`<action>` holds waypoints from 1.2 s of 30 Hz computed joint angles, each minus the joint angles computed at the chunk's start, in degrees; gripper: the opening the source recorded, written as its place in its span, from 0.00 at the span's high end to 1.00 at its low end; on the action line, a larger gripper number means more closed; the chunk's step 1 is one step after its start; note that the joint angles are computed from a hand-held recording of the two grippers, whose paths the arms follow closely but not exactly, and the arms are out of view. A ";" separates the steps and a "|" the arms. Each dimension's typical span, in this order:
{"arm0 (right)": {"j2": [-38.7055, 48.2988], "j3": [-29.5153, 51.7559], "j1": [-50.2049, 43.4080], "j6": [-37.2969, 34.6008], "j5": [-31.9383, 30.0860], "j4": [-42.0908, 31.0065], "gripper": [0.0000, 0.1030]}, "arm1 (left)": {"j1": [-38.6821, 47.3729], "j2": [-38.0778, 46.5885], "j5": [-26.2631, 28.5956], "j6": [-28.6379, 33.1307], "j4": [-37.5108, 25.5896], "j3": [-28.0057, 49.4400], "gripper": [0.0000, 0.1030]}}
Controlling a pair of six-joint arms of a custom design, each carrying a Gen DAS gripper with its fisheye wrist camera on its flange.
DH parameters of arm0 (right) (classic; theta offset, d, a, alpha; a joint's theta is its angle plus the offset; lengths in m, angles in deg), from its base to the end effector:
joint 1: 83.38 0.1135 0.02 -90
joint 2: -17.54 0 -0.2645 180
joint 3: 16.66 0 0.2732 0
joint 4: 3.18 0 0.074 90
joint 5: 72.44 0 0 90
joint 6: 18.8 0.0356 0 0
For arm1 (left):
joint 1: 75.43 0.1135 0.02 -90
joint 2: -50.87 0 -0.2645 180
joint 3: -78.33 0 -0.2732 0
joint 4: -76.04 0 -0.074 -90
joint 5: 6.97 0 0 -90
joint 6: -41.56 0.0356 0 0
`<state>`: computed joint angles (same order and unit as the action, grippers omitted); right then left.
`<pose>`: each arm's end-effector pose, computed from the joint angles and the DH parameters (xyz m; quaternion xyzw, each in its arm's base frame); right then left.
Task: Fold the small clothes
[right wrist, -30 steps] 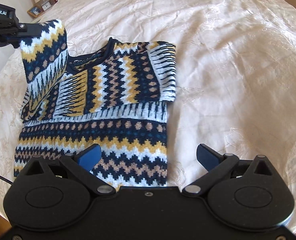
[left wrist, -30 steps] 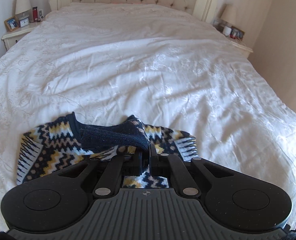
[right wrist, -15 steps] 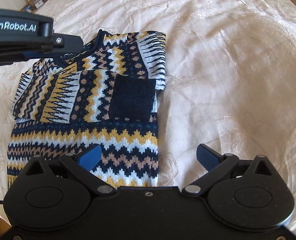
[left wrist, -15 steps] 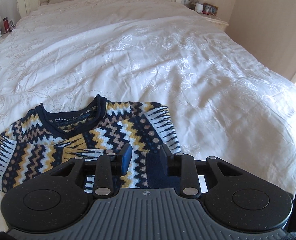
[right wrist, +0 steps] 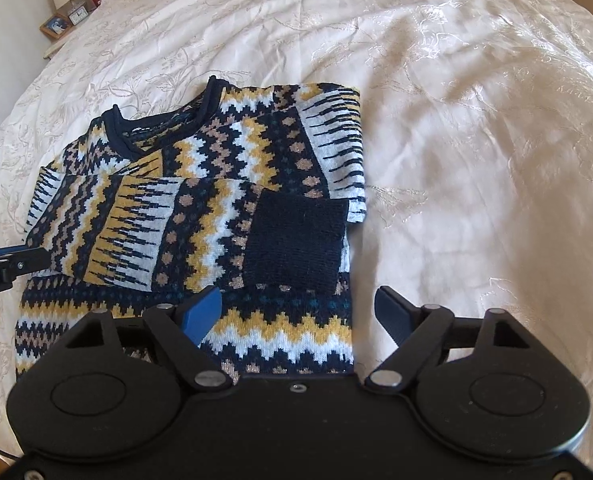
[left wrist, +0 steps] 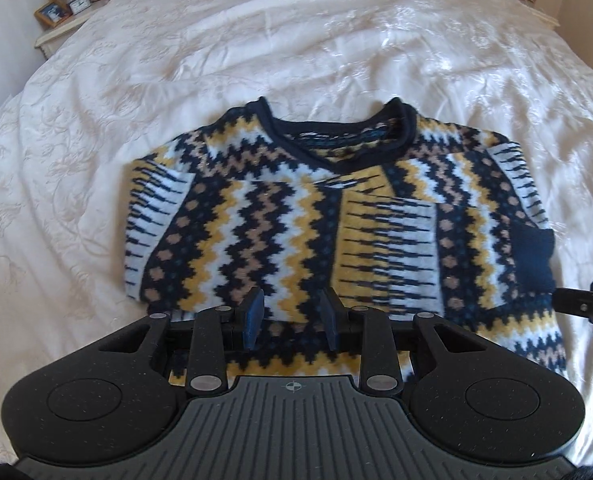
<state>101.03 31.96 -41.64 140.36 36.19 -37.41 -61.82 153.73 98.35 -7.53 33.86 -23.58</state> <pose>0.1960 0.1597 0.1195 0.2585 0.9358 0.0571 0.2326 0.3612 0.0778 0.1572 0.2550 0.9374 -0.0254 0.2358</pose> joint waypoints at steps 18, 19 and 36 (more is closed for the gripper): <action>7.30 2.60 -8.56 -8.23 1.76 7.09 0.29 | -0.92 28.49 -7.99 -2.11 0.33 28.91 0.68; 7.92 2.94 -9.11 -8.89 1.31 7.15 0.29 | -0.18 30.16 -8.04 -2.96 -0.51 31.01 0.68; 10.10 4.86 -12.58 -16.73 -7.23 9.79 0.85 | 3.41 32.58 -9.81 -9.76 -1.35 35.00 0.64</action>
<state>111.13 36.82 -54.22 123.63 28.97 -27.62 -58.40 186.31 88.54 -17.29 32.51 11.41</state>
